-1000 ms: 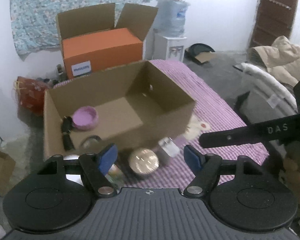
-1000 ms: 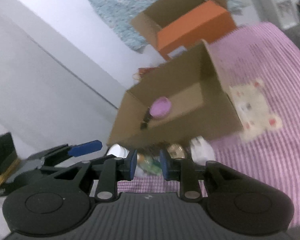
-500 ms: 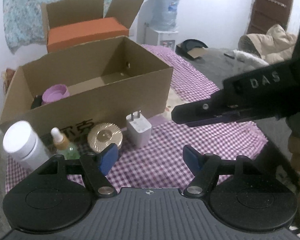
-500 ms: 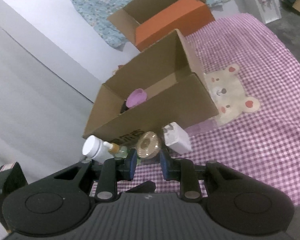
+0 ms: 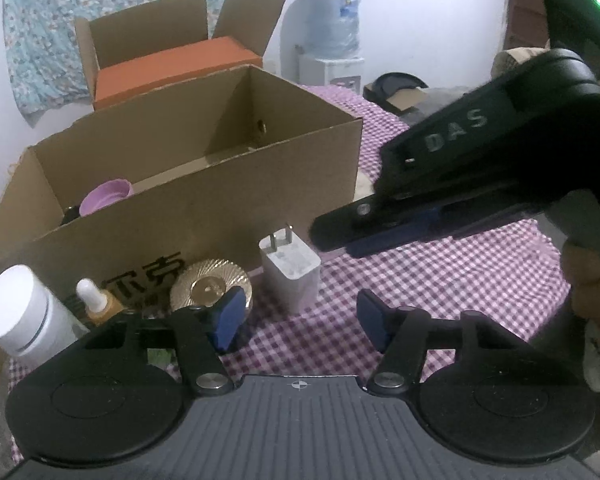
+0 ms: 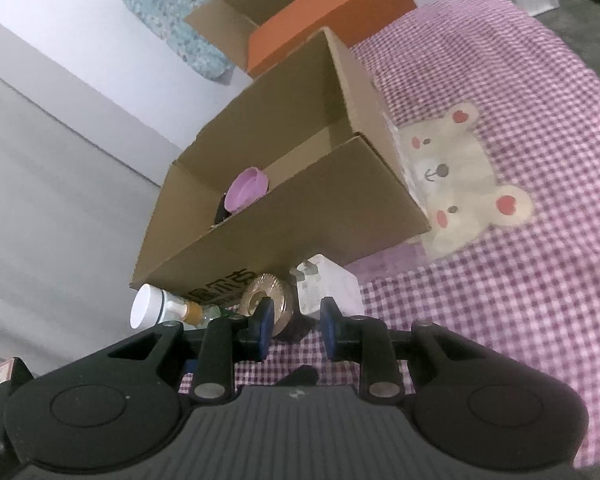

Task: Organize rigid objects
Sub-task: 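Move the right gripper back to the white charger plug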

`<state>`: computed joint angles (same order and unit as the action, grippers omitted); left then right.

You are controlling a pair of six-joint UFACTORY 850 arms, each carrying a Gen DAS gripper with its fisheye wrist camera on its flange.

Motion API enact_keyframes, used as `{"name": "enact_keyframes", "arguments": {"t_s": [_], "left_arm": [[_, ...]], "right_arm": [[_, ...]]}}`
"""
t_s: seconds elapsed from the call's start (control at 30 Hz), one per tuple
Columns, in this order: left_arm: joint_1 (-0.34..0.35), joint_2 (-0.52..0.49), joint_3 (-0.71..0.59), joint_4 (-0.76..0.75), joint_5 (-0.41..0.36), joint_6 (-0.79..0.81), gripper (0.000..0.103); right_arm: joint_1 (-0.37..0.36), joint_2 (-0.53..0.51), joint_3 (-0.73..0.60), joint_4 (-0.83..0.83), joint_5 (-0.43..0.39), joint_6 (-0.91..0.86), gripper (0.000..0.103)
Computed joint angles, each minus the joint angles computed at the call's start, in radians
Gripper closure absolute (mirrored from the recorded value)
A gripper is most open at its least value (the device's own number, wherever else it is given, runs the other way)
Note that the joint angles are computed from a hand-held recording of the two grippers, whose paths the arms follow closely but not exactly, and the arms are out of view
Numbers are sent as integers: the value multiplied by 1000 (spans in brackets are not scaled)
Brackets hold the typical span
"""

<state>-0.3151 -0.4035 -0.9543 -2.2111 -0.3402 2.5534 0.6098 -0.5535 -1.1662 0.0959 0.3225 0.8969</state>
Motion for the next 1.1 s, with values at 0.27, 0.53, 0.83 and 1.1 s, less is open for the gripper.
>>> {"name": "enact_keyframes", "arguments": {"t_s": [0.27, 0.53, 0.83, 1.1], "left_arm": [[-18, -47, -57, 34, 41, -51, 50], [-25, -96, -126, 260, 111, -300, 63], [-11, -101, -147, 569, 78, -634, 73], [-6, -62, -111, 701, 29, -758, 73]], "right_arm": [[-25, -66, -84, -98, -65, 61, 76], [-41, -101, -109, -245, -60, 216, 76], [-57, -108, -93, -396, -12, 391, 75], [-41, -68, -44, -354, -34, 353, 75]]}}
